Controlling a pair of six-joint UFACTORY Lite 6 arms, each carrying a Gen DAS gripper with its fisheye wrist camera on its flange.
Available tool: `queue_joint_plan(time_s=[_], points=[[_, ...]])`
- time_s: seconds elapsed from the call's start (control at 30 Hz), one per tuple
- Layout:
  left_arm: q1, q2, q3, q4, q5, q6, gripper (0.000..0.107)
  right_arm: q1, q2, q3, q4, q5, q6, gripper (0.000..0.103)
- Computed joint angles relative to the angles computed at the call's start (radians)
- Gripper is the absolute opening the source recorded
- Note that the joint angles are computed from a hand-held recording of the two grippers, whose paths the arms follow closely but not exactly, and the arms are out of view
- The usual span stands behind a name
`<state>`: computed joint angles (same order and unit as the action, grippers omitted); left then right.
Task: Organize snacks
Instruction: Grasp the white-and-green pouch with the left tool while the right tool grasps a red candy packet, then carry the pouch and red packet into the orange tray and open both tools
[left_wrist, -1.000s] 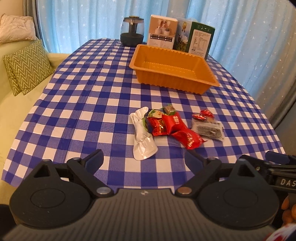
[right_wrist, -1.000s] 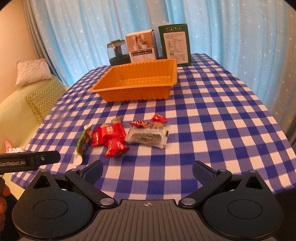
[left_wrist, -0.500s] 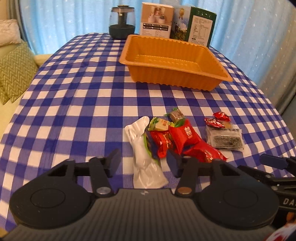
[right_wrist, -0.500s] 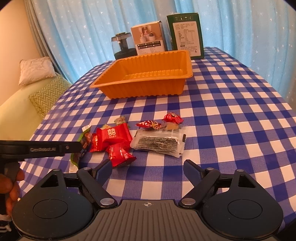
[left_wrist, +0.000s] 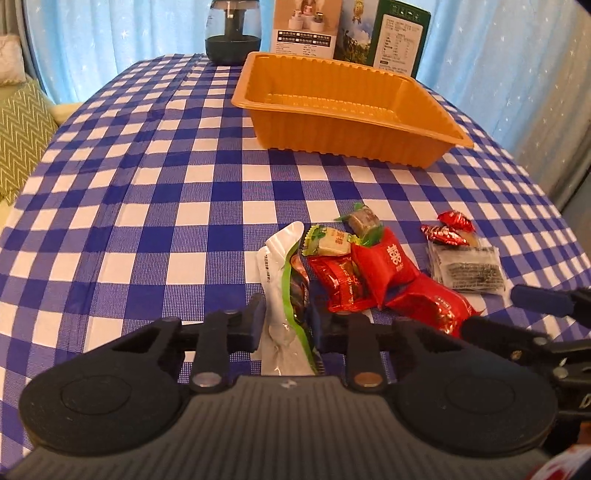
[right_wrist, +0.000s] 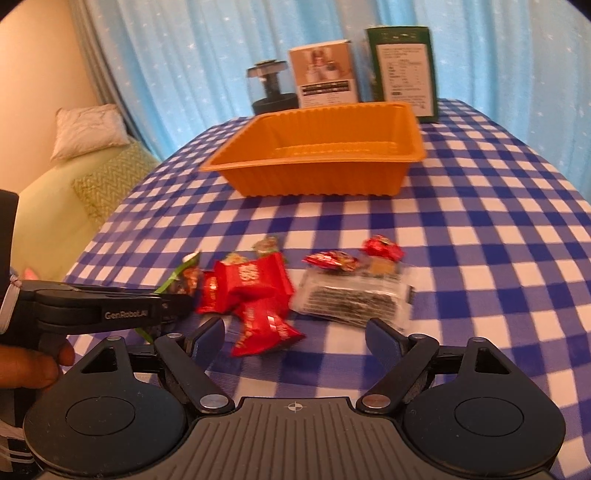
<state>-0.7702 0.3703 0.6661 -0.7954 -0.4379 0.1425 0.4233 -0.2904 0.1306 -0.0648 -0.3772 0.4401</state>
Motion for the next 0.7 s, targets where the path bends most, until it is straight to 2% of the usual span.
queue_joint_plan(time_s=[0.07,0.13,0.2,0.27,0.33,0.37,0.43,0.47,0.53,0.7], points=[[0.030,-0.015,-0.021,0.105,0.005,-0.126,0.023,0.025,0.059,0.031,0.005,-0.030,-0.011,0.071],[0.078,-0.039,-0.052,0.267,0.012,-0.320,0.022,0.056,0.122,0.066,0.042,-0.054,-0.045,0.067],[0.101,-0.056,-0.069,0.330,0.017,-0.384,0.022,0.095,0.184,0.104,0.128,-0.072,-0.119,0.061],[0.081,-0.056,-0.067,0.248,0.012,-0.280,0.022,0.114,0.240,0.139,0.161,-0.081,-0.151,0.051],[0.046,-0.051,-0.051,0.100,0.008,-0.113,0.022,0.143,0.289,0.178,0.253,-0.065,-0.240,0.047],[0.042,-0.050,-0.049,0.084,0.007,-0.092,0.022,0.159,0.310,0.192,0.309,-0.060,-0.290,0.046],[0.042,-0.051,-0.058,0.118,-0.001,-0.130,0.022,0.173,0.335,0.206,0.352,-0.055,-0.321,0.034],[0.045,-0.057,-0.064,0.131,-0.002,-0.144,0.022,0.179,0.340,0.209,0.360,-0.053,-0.329,0.031],[0.043,-0.068,-0.073,0.124,-0.008,-0.139,0.022,0.206,0.338,0.211,0.433,-0.056,-0.398,0.028],[0.031,-0.128,-0.096,0.062,-0.012,-0.089,0.022,0.239,0.270,0.172,0.514,-0.073,-0.463,0.027]])
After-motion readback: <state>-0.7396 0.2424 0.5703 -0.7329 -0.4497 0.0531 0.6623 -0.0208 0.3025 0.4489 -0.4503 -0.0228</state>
